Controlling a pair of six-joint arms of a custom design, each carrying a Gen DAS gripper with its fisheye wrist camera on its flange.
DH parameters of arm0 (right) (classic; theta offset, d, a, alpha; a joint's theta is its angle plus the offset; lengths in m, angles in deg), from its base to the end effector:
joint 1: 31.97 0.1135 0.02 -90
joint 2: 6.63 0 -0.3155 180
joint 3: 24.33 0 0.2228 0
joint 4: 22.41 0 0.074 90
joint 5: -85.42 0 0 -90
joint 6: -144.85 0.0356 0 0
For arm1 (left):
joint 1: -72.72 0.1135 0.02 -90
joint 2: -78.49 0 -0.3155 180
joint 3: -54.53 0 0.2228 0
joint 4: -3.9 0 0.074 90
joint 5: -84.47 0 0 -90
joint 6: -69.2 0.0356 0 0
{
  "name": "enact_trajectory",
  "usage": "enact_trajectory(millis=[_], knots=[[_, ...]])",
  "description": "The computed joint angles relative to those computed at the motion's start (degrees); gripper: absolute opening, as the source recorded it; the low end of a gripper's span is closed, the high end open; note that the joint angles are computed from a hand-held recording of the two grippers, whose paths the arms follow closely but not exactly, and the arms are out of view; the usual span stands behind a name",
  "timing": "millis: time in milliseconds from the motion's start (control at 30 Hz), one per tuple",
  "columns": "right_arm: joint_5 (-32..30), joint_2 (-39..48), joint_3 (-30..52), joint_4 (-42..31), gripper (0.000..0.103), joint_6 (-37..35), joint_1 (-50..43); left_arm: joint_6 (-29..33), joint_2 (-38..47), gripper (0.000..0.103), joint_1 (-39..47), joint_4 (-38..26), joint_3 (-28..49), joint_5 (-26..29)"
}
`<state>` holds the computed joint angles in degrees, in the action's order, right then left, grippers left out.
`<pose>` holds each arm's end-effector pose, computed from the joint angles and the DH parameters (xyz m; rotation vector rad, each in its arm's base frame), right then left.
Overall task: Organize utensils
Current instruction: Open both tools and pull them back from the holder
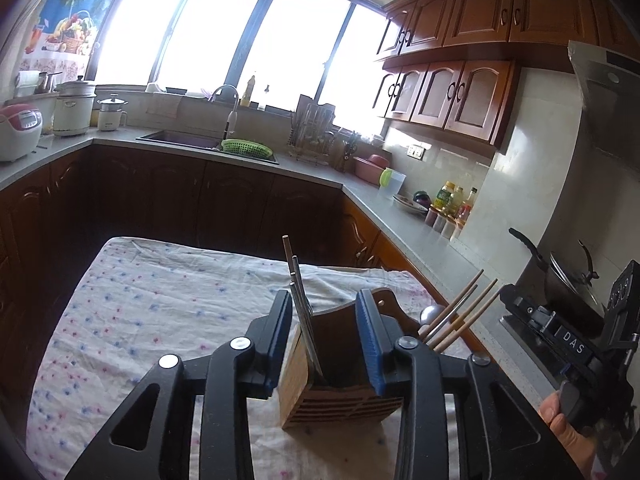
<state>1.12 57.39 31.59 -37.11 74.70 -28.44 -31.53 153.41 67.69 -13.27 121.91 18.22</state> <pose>0.2031 0.0090 0.3233 0.3440 1.9402 0.1691 0.2534 -0.0367 0.3443 0.1691 2.0044 -0.5903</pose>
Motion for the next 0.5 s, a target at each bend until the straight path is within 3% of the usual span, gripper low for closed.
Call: enact_trajectory(millis=[233, 300, 367, 500], knots=[[1.9, -5.0, -1.8, -2.1, 0.054, 1.1, 1.4, 0.6, -8.6, 0.066, 3.6, -0.2, -7.8, 1.1], [2.2, -6.4, -2.9, -2.7, 0.064, 1.8, 2.2, 0.6, -11.5, 0.077, 5.0, 0.1, -10.9, 1.9], [2.2, -8.5, -5.0, -2.8, 0.082, 2.7, 3.2, 1.3, -14.7, 0.081, 5.3, -1.2, -13.4, 1.5], [6.2, -13.0, -8.7, -5.3, 0.094, 5.0, 8.3, 2.7, -20.7, 0.086, 8.4, -7.0, -17.1, 4.1]])
